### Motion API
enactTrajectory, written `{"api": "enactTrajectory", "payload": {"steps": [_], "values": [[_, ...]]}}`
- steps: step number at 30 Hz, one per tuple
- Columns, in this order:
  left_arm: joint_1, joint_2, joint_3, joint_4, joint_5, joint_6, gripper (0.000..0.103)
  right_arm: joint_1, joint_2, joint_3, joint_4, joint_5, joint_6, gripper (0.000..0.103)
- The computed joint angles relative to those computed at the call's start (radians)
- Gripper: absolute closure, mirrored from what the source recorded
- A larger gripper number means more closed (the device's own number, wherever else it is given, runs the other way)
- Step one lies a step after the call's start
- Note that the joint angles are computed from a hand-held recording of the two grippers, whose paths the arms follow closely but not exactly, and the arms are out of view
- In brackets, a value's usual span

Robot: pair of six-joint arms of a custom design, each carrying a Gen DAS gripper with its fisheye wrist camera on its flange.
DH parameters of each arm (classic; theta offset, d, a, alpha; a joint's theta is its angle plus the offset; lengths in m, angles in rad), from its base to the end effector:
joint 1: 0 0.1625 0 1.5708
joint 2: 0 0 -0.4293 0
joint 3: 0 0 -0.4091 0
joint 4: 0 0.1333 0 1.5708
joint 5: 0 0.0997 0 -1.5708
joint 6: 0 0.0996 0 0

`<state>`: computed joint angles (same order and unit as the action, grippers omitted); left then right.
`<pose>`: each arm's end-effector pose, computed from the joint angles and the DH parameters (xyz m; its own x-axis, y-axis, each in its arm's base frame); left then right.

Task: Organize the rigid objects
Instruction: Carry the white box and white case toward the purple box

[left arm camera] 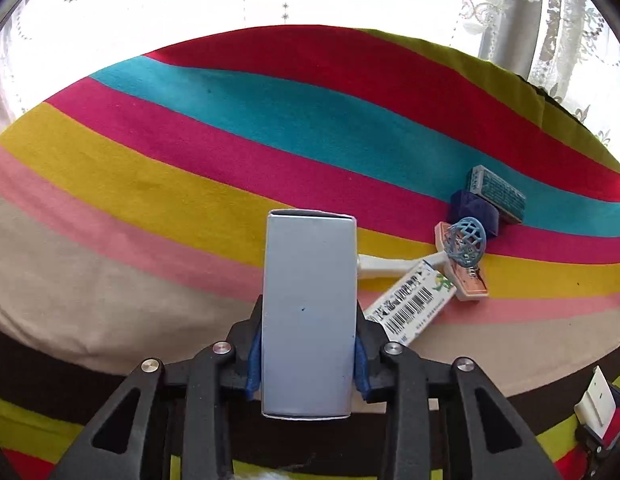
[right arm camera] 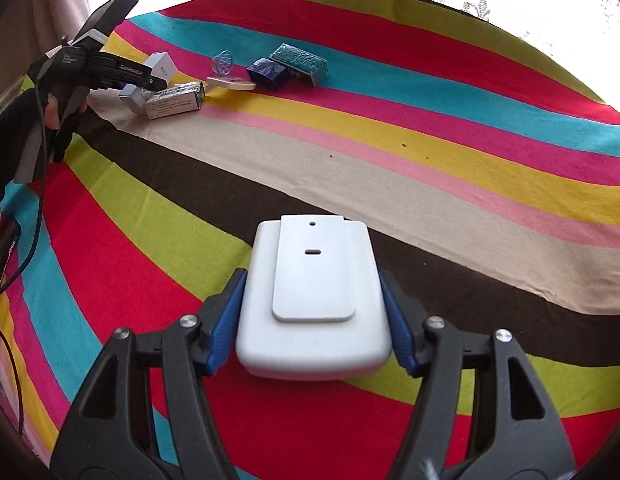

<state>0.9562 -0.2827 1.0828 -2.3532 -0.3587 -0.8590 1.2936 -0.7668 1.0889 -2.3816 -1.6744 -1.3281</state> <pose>-0.2741 -0.7812 -0.0480 -0.6177 -0.4775 -0.6249 0.1667 0.6971 -0.6973 -0.1093 -0.8337 0.2902 -0.4613 -0.7477 0.4777 -0.8577 0.5136 -0.0242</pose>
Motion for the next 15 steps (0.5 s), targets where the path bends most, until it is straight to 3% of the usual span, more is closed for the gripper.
{"api": "enactTrajectory", "payload": {"steps": [3, 8, 11, 15], "values": [[-0.073, -0.024, 0.129, -0.086, -0.04, -0.054, 0.067, -0.002, 0.001, -0.002, -0.001, 0.0, 0.0, 0.036], [-0.131, -0.019, 0.229, -0.135, -0.195, -0.13, 0.066, -0.002, 0.004, -0.003, -0.006, 0.0, -0.002, 0.036], [-0.14, 0.006, 0.219, -0.109, -0.202, -0.13, 0.066, -0.003, 0.005, -0.005, -0.005, 0.0, -0.002, 0.036], [-0.139, 0.033, 0.178, -0.046, -0.139, -0.112, 0.064, -0.004, 0.001, 0.001, -0.008, 0.001, -0.002, 0.036]]}}
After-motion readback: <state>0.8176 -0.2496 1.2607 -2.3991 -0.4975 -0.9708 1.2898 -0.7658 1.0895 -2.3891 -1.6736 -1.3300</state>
